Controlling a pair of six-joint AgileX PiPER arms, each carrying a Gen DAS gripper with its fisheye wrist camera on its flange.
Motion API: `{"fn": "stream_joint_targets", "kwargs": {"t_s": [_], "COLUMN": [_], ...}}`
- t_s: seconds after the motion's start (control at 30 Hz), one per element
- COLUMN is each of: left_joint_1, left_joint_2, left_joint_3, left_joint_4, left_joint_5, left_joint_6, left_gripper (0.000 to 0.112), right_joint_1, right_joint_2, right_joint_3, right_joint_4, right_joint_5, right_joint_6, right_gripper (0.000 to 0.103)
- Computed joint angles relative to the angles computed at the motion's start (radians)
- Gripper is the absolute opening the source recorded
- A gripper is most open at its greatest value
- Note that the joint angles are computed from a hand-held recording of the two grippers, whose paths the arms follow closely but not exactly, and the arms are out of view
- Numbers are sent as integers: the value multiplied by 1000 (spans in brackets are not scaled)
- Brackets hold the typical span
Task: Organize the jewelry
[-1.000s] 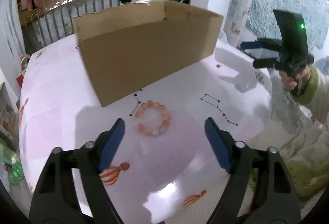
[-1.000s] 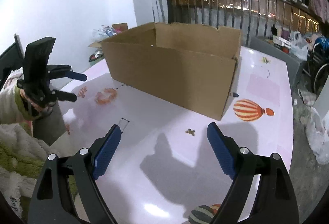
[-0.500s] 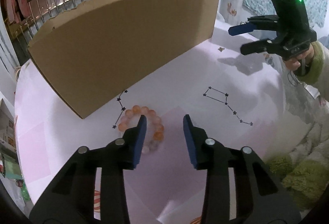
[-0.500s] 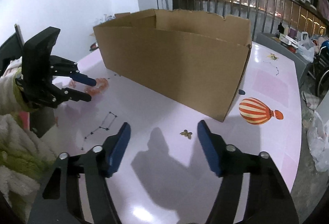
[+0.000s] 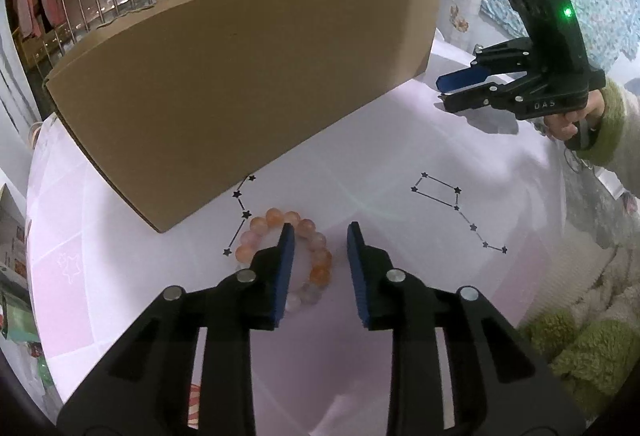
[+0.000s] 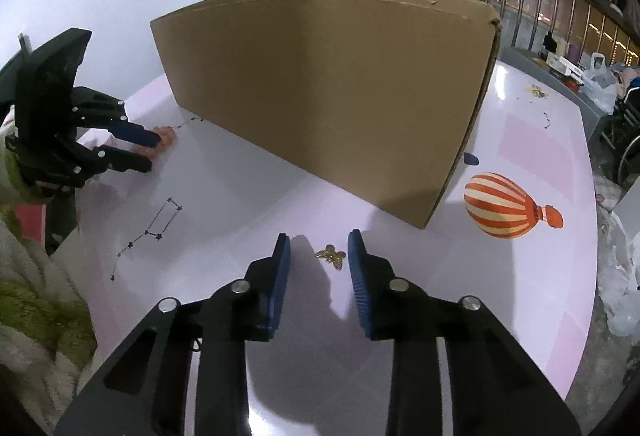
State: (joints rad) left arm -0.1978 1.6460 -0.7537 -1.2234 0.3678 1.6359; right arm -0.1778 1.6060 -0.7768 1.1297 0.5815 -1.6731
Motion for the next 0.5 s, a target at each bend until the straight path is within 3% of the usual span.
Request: {"fn": "stream_joint_targets", "kwargs": {"t_s": [0.2, 0.5], "left_joint_1": [1, -8], "left_joint_2": [-6, 4], "left_joint_3": [2, -12], "left_joint_4": [9, 26], "left_joint_5": [0, -9], "left_joint_6": [-7, -36], "left_gripper": [21, 21], "right_joint_1": [-3, -5], "right_joint_2": [-1, 4], "right_joint_3": [1, -1], "right_joint_4": [-1, 2], "right_joint_5": [3, 9], "right_joint_6": [-3, 10], "right_gripper": [13, 13]}}
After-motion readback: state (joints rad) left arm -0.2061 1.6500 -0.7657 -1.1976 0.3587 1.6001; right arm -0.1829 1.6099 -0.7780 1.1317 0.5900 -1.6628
